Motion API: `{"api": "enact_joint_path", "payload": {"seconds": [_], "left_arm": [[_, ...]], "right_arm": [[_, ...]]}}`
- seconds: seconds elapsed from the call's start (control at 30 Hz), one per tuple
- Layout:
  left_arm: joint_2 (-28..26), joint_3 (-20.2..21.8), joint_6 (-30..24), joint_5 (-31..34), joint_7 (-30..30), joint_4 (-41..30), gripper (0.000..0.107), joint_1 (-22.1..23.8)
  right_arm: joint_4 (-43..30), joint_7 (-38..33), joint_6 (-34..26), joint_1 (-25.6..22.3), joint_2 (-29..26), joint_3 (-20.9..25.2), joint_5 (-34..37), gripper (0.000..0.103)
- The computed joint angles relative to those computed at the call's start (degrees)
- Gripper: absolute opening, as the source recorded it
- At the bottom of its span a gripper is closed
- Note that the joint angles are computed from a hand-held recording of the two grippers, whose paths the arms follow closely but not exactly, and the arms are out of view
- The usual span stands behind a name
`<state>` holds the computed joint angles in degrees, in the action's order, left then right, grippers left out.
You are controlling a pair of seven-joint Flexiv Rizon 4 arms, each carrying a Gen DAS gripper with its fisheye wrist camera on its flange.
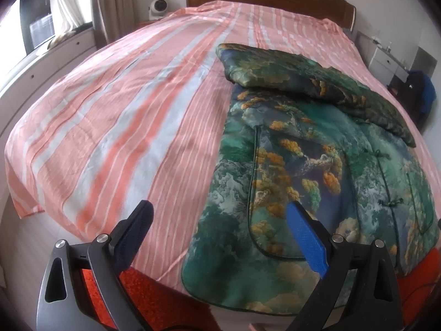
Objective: Fold large clothes
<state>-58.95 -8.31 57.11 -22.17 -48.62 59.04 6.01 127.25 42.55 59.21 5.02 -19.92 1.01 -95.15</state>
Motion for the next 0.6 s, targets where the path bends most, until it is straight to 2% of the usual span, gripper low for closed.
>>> {"api": "enact_joint_path", "payload": {"seconds": [0.6], "left_arm": [[-0.5,1.7,0.1,2.1,-1.1,-0.9,0.097,-0.9]], "right_arm": [[-0.4,-1.4,-0.9,0.7,-0.1,0.0,0.5,0.084]]}}
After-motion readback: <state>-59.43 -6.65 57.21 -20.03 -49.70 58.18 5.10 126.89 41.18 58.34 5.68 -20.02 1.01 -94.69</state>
